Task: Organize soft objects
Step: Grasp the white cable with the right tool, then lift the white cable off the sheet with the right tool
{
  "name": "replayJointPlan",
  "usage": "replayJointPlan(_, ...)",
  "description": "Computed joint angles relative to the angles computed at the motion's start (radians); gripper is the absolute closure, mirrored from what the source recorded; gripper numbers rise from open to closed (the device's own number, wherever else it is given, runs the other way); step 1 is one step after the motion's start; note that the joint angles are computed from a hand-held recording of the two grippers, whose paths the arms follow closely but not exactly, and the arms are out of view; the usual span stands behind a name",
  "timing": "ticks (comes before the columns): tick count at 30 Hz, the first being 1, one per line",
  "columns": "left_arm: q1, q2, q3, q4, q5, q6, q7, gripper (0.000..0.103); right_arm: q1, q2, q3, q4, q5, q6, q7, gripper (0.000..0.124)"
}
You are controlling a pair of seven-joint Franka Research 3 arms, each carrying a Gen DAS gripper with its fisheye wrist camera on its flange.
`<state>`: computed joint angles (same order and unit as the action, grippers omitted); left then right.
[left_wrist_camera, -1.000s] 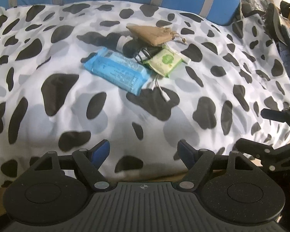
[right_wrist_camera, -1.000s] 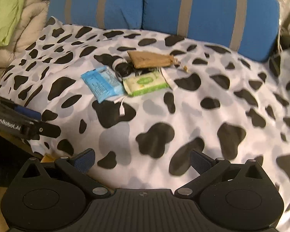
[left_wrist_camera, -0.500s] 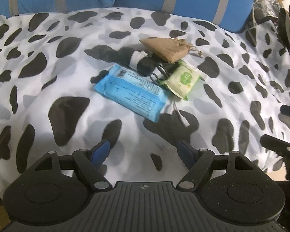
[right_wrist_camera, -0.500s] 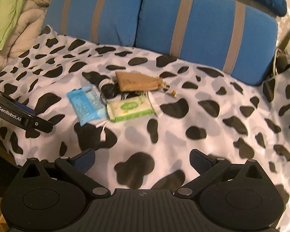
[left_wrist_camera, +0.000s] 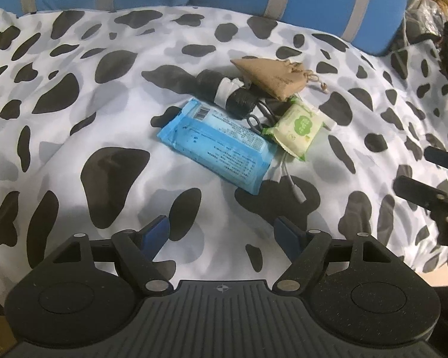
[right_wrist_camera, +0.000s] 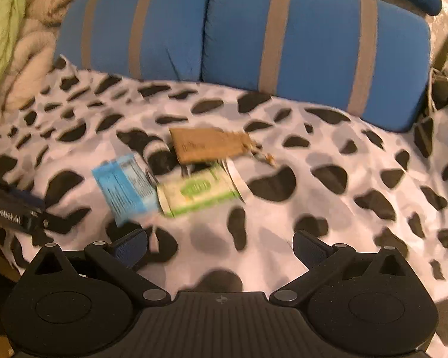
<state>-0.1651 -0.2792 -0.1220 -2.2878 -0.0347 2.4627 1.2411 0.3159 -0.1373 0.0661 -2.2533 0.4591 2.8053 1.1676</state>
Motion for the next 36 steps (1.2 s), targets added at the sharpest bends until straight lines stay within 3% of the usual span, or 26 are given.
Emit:
replayJointPlan(2,-0.004,0.001,0.004,0.003,-0.013,0.000,0.008,0.026,0.001,0.025,0.010,0.013,-0.031,0.016,-0.003,0.021)
replayJointPlan(6,-0.006,0.002,0.004,0.010,-0.021,-0.013,0.024,0.026,0.003,0.089,0.017,0.085,-0.080,-0.078,-0.017,0.021)
replayJointPlan(14,-0.008,-0.006,0.007,0.011,-0.042,-0.016,0.034,0.026,0.009,0.177,0.028,0.178,0.034,-0.153,-0.126,0.021)
replayJointPlan(20,-0.011,-0.008,0.013,0.014,-0.065,-0.020,0.055,0.026,0.020,0.251,0.038,0.237,-0.050,-0.178,-0.064,0.022)
replayJointPlan(26,-0.004,-0.007,0.011,0.015,-0.063,-0.035,0.046,0.026,0.031,0.314,0.041,0.300,-0.107,-0.247,-0.013,0.052)
replayJointPlan(28,-0.005,-0.006,0.011,0.016,-0.066,-0.041,0.048,0.026,0.034,0.329,0.041,0.313,-0.128,-0.274,-0.005,0.075)
replayJointPlan(30,-0.004,-0.003,0.011,0.018,-0.066,-0.045,0.049,0.026,0.032,0.329,0.045,0.304,-0.118,-0.262,-0.012,0.079)
replayJointPlan(33,-0.004,-0.005,0.009,0.016,-0.066,-0.041,0.046,0.026,0.034,0.327,0.040,0.312,-0.133,-0.281,0.012,0.114)
replayJointPlan(36,-0.002,-0.001,0.005,0.018,-0.058,-0.046,0.039,0.026,0.039,0.311,0.037,0.300,-0.172,-0.288,0.024,0.115)
